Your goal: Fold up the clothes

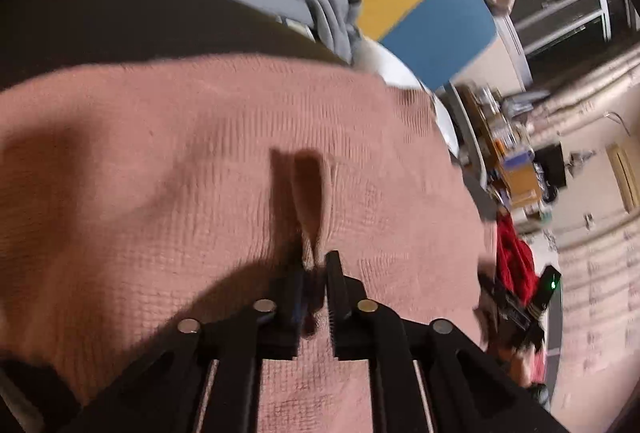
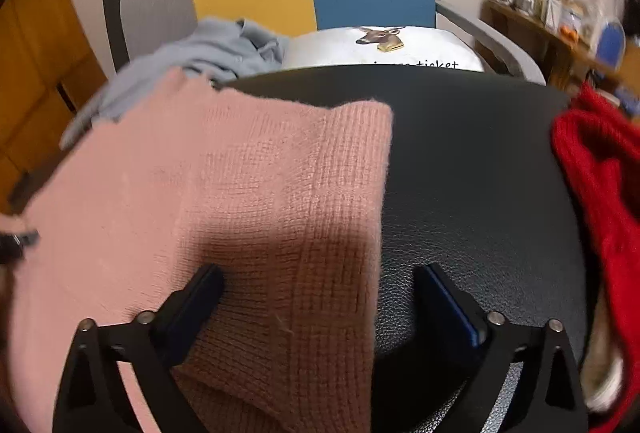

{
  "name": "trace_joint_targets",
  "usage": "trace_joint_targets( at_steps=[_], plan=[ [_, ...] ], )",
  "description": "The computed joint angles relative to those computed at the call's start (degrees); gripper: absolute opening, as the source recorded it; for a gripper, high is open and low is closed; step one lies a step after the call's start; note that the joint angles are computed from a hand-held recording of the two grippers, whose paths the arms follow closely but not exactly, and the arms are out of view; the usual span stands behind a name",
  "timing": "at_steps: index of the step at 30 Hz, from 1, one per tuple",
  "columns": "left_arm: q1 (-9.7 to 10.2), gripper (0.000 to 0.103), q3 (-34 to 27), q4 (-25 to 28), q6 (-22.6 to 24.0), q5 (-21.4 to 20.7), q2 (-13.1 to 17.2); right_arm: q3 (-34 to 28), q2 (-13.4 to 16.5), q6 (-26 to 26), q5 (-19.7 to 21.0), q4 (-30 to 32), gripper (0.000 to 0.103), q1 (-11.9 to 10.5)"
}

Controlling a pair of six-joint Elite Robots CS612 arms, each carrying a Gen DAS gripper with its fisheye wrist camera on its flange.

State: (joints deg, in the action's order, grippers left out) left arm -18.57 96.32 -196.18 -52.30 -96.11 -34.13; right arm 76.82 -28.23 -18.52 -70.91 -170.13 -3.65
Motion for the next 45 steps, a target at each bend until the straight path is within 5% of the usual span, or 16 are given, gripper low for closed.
trace_joint_targets(
  at_steps=[3, 5, 9, 13, 15, 19, 22, 26, 30, 32, 33, 37, 45],
  plan=[
    [-0.68, 0.021, 0.96, -8.0, 1.76, 1.05, -0.27, 0.5, -0.48, 0.07, -5.22, -2.86, 0.103, 0.75],
    [-1.06, 0.024, -0.02, -9.46, 3.39, 2.33, -0.26, 2.07, -1.26, -1.5, -3.47, -7.68, 0.103, 0.85],
    [-0.88, 0.024, -4.76, -2.08, 4.81, 1.18, 1.07, 1.17, -1.87, -6.99, 5.37, -4.4, 0.103, 1.91],
    [-2.84, 0.021, -3.91, 11.92, 8.06, 8.55, -0.62, -2.59, 0.0, -10.0, 2.32, 2.17, 0.103, 3.81],
    [-3.2, 0.018, -0.97, 9.13, 6.7, 9.45, -1.07, -4.22, 1.18, -9.44, 1.15, 4.58, 0.103, 3.87],
    [-3.55, 0.016, 2.46, 4.74, 1.66, 10.75, -1.85, -3.61, 1.51, -6.71, 8.26, 2.87, 0.103, 2.11],
    [-3.24, 0.018, 3.31, 1.12, -0.78, 10.65, -1.78, -4.17, 1.78, -7.64, 6.83, 3.14, 0.103, 2.38],
    [-2.48, 0.031, 1.08, -4.59, 4.98, 9.57, -1.03, -4.98, 1.92, -8.9, 6.0, 5.08, 0.103, 2.73],
    [-1.89, 0.047, -4.1, 0.14, 15.9, 10.41, -0.19, -7.18, 2.19, -10.22, 8.23, 9.11, 0.103, 2.77],
    [-1.22, 0.049, -7.44, 5.33, 20.69, 9.41, 0.47, -9.05, 2.48, -11.0, 10.72, 12.01, 0.096, 2.65],
    [-0.72, 0.051, -9.46, 8.29, 22.7, 8.09, 0.98, -10.03, 2.65, -11.41, 11.96, 13.49, 0.083, 2.6],
    [1.28, 0.056, -17.03, 18.31, 25.92, 3.87, 3.81, -18.72, 5.88, -11.73, 15.84, 22.47, 0.06, 3.43],
    [3.27, 0.059, -30.11, 26.59, 28.08, -1.77, 9.99, -39.14, 15.75, -14.02, 13.26, 33.14, 0.049, 6.44]
  ],
)
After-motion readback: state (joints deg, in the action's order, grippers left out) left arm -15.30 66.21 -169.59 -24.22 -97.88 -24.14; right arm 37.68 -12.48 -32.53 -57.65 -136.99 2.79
